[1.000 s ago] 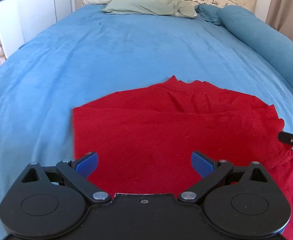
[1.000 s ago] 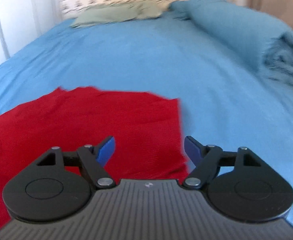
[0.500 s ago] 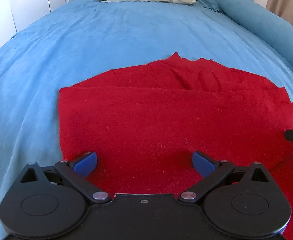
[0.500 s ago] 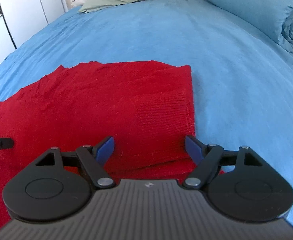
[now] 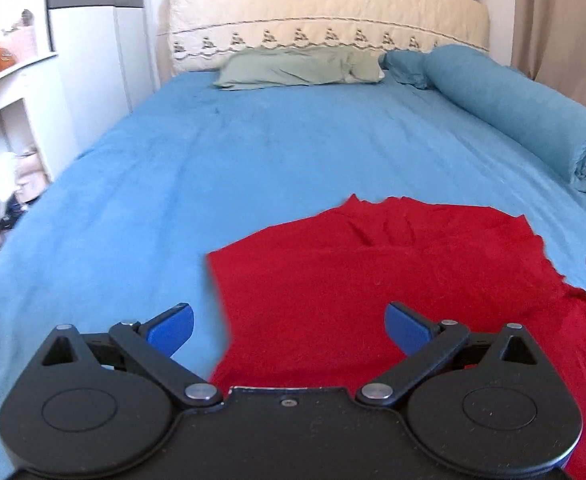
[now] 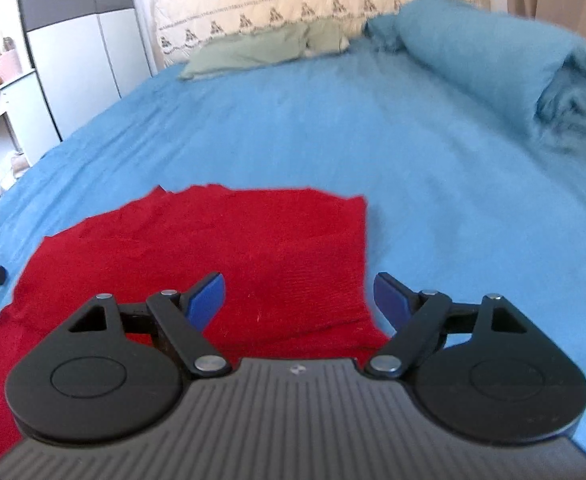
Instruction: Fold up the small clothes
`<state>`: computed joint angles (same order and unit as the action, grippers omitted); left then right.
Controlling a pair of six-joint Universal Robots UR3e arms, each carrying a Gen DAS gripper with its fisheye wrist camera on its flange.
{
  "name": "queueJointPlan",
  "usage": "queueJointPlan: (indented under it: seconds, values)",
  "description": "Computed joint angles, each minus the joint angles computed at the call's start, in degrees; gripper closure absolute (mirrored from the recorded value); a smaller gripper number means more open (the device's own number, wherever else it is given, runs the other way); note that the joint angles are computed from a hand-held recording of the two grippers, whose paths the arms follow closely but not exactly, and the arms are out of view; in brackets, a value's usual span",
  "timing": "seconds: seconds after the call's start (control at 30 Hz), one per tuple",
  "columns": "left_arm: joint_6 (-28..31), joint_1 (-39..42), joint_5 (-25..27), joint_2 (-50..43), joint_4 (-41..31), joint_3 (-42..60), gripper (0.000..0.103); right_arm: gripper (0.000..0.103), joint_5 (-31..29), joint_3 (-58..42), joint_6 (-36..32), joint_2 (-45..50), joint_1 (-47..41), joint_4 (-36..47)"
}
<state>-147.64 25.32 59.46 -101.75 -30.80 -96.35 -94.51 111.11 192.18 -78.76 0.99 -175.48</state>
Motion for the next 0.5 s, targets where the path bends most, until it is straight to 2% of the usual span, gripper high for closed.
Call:
queueJointPlan:
  seconds: [0.07,0.13,0.2,0.27,0.37,0.43,0.5]
  values:
    - [3.55,5.10,-2.74,6.69,-7.13,-3.43,0.000,0.006,-0.51,3.39,-1.72,-7.62,0.18,3.88]
    - [9.86,12.20,-7.14,14.00,-18.07,-6.74,0.000,0.006,-1.26,6.81,-3.25,-15.36,0.66,7.95]
    - [18.18,19.83,-11.00,21.40,-30.17,-9.88,0.000,0.006,-0.45,9.96,-4.29,-24.31,0.61,14.69]
    - [28.27,28.46,-13.20,29.19,-45.18,-12.01,0.001,0.006,0.27,12.84,-4.89,-33.07,0.47,21.23]
    - [41.81,39.60,-11.72,36.17,-68.88,-10.78,0.007,0.006,-1.26,17.25,-4.94,-46.03,2.92,30.73]
    - [50.71,46.70,-9.34,39.31,-81.93,-9.81,0.008,0.006,-2.58,19.08,-2.32,-54.54,5.03,39.02]
    - [57.31,52.33,-6.73,42.66,-89.38,-10.69,0.008,0.006,-1.45,20.32,0.55,-62.70,5.55,47.32]
